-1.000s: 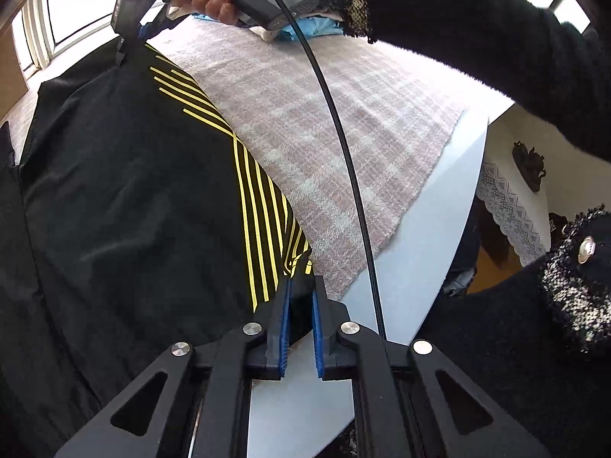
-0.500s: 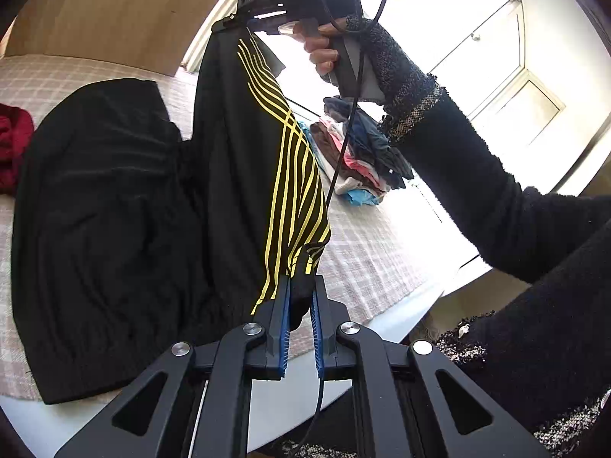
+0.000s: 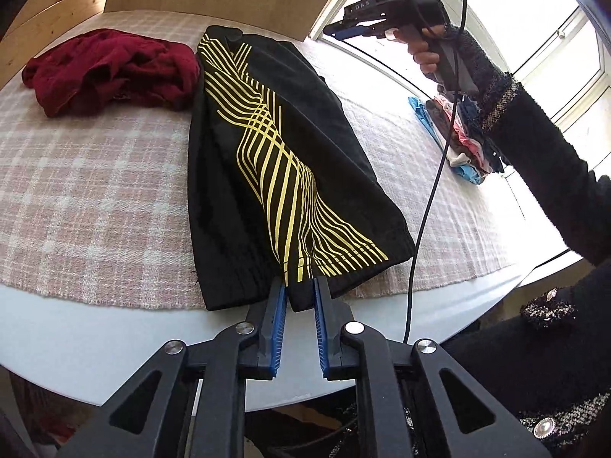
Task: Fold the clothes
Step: 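Lay the folded pants flat and open both grippers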
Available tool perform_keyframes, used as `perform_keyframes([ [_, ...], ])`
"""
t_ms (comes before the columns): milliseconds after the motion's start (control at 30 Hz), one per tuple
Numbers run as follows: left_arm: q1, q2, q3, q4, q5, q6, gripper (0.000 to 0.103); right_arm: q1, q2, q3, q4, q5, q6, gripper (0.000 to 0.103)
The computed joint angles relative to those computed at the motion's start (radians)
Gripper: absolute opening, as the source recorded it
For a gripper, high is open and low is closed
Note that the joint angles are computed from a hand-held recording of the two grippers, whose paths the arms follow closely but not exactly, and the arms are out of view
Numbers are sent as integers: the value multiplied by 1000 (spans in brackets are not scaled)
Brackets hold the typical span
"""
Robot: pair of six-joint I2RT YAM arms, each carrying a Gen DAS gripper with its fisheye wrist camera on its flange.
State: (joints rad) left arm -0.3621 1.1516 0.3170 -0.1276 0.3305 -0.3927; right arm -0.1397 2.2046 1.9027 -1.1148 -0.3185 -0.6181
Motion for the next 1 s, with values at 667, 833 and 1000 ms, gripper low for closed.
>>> perform_keyframes([
  [667,207,110,-62,13,106,69,17,-44,-24,11,-54,-82,-197,18],
  [833,241,-5,26,-208,22,127,14,-14,-84,-48,17,-127,-223,34],
  [1000,195,179,277,-185,24,224,19,108,19,16,-25,-91,-210,19],
])
